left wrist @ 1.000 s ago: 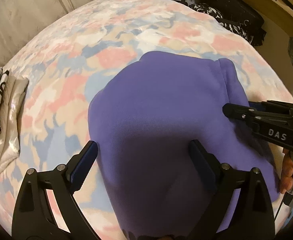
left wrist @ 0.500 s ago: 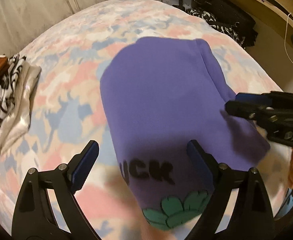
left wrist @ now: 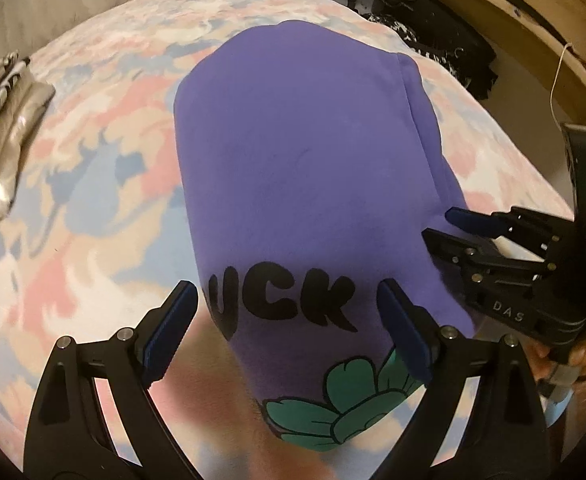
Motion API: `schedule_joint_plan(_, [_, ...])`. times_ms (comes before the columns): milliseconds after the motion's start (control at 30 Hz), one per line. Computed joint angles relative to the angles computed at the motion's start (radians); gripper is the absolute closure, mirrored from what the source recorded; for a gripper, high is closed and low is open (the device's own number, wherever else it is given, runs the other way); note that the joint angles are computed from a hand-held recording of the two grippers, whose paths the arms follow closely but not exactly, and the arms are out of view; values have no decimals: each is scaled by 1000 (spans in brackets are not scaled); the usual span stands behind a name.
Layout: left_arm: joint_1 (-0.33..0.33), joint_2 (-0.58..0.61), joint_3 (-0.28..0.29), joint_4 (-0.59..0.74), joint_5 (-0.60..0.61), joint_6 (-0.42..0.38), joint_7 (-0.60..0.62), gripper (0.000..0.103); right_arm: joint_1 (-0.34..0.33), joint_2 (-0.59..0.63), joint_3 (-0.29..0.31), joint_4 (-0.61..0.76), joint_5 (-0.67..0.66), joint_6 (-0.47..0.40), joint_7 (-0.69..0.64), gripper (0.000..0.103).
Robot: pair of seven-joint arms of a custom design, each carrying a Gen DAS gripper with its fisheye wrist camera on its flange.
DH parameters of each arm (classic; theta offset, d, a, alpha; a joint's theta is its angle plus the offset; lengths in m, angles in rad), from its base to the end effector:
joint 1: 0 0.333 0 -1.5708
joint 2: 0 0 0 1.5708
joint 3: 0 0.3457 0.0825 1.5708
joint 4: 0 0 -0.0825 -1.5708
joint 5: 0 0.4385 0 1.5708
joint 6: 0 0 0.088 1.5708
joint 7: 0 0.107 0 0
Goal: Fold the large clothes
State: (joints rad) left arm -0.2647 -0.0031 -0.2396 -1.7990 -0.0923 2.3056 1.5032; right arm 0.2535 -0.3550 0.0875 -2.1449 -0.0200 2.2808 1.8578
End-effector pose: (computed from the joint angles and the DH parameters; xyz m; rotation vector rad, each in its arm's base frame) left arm 0.5736 -0.3190 0.6111 -1.6019 2.3977 -0.7171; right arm 0.4992 0.1828 0.6174 -1.9738 1.8487 -0.3671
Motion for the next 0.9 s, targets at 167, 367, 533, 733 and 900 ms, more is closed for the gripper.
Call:
schedule_joint_plan(167, [4, 5, 3, 4, -20, 6, -4, 12, 5, -6, 9, -20, -2, 34, 29, 62])
schedule_joint_plan(367, [4, -1, 3, -4, 12, 16, -62, 6, 4, -4, -3, -29, 13, 57, 17, 62])
schedule_joint_plan(533, [8, -1, 5, 12, 7, -31, -96, 6, -6, 19, -23, -16, 38, 73, -7, 62])
schedule_joint_plan(733, [13, -32, 8, 1, 25, -64, -158, 6, -17, 9, -15, 14, 38, 4, 16, 34])
schedule_joint_plan(900, [17, -83, 13, -31, -5, -68, -153, 7, -3, -48, -27, -1, 92, -38, 3, 26])
